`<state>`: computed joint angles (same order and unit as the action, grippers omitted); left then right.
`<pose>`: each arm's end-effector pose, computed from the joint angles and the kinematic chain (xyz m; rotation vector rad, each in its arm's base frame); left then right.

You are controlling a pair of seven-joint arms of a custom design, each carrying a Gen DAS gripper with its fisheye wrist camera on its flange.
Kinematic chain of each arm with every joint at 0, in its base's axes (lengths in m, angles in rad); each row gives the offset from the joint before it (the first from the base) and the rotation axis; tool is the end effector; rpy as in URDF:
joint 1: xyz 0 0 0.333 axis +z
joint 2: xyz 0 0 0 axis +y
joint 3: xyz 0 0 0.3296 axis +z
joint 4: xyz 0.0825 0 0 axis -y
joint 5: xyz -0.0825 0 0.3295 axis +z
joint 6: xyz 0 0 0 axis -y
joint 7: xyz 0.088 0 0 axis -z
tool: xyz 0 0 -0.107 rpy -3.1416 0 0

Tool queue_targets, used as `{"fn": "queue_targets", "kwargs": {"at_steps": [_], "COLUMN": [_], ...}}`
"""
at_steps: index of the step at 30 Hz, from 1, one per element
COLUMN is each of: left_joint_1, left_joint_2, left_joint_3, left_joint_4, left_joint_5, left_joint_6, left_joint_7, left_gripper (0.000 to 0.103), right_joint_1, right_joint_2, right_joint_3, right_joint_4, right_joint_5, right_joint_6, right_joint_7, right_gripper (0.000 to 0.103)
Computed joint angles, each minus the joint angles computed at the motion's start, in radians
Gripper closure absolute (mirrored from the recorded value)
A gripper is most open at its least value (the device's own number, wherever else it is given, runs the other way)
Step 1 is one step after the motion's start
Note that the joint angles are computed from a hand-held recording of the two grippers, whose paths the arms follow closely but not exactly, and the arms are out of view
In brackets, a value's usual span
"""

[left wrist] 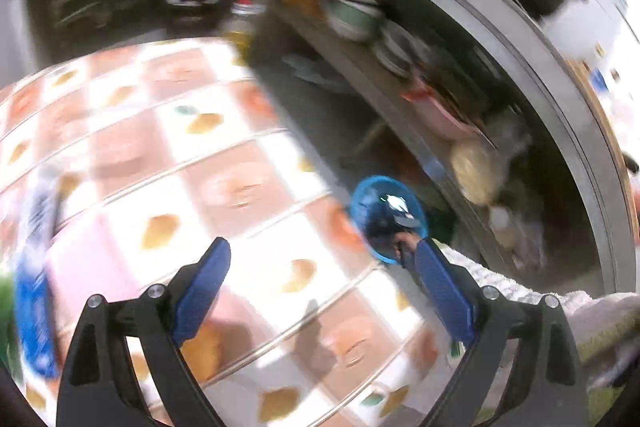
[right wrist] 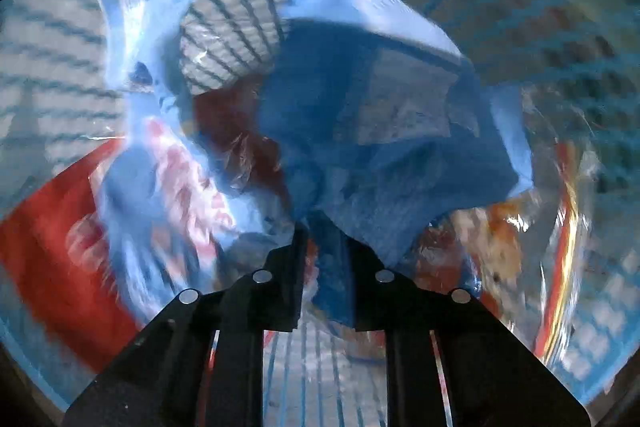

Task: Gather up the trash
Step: 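Press the trash down into the wastebasket with the right tool while the left tool returns to the table, then move both tools back toward the red can and pink sponge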

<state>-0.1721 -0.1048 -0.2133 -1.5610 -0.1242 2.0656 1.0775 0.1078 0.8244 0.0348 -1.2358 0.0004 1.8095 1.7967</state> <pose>0.4575 -0.2020 0.7507 -2.1731 1.9135 -0.9047 0.6802 0.0911 0.2889 1.9823 -2.1723 -0.2424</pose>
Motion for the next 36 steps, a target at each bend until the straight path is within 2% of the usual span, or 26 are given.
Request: {"fn": "queue_targets", "kwargs": {"at_steps": [2,5,6,8,10,15,17,20,22,24,26,28,34,36], "left_joint_1": [0.019,0.040,0.045,0.053,0.056,0.056,0.055,0.060,0.065,0.074,0.090,0.118,0.189,0.212], "left_joint_2": [-0.062,-0.105,-0.119,-0.140,-0.152,-0.185,-0.204,-0.248,-0.289,-0.335,-0.385,-0.436,-0.610,-0.669], "left_joint_3": [0.011,0.012,0.014,0.019,0.023,0.025,0.026,0.020,0.013,0.005,-0.007,-0.023,-0.039,-0.040], "left_joint_4": [-0.058,-0.094,-0.110,-0.144,-0.169,-0.231,-0.258,-0.308,-0.344,-0.380,-0.414,-0.443,-0.539,-0.570], "left_joint_5": [0.019,0.040,0.038,0.026,-0.004,-0.060,-0.081,-0.092,-0.089,-0.082,-0.061,-0.025,0.032,0.048], "left_joint_6": [0.004,-0.004,0.003,0.020,0.045,0.106,0.133,0.173,0.196,0.214,0.222,0.215,0.192,0.172], "left_joint_7": [-0.038,-0.059,-0.056,-0.047,-0.033,0.005,0.014,0.016,0.010,-0.004,-0.024,-0.054,-0.143,-0.161], "left_gripper": [0.012,0.012,0.012,0.012,0.012,0.012,0.012,0.012,0.012,0.012,0.012,0.011,0.009,0.009], "right_joint_1": [0.005,0.003,0.009,0.011,0.009,-0.027,-0.039,-0.066,-0.088,-0.108,-0.109,-0.116,-0.021,0.014], "right_joint_2": [0.073,0.135,0.141,0.140,0.118,0.016,-0.024,-0.107,-0.185,-0.300,-0.365,-0.494,-0.809,-0.893], "right_joint_3": [-0.007,-0.007,-0.009,-0.009,-0.008,0.008,0.010,0.012,0.018,0.020,0.022,0.025,0.008,0.005], "right_joint_4": [0.104,0.205,0.222,0.236,0.229,0.157,0.130,0.060,-0.012,-0.131,-0.166,-0.271,-0.517,-0.556], "right_joint_5": [0.001,0.006,-0.004,-0.013,-0.016,0.017,0.034,0.070,0.112,0.150,0.175,0.223,0.227,0.203], "right_joint_6": [-0.080,-0.152,-0.159,-0.160,-0.156,-0.145,-0.134,-0.080,-0.015,0.055,0.096,0.153,0.342,0.415], "right_joint_7": [0.030,0.046,0.041,0.026,0.007,-0.056,-0.072,-0.093,-0.106,-0.137,-0.152,-0.197,-0.220,-0.206], "right_gripper": [0.091,0.090,0.086,0.068,0.044,0.031,0.031,0.030,0.031,0.030,0.030,0.030,0.022,0.017]}}
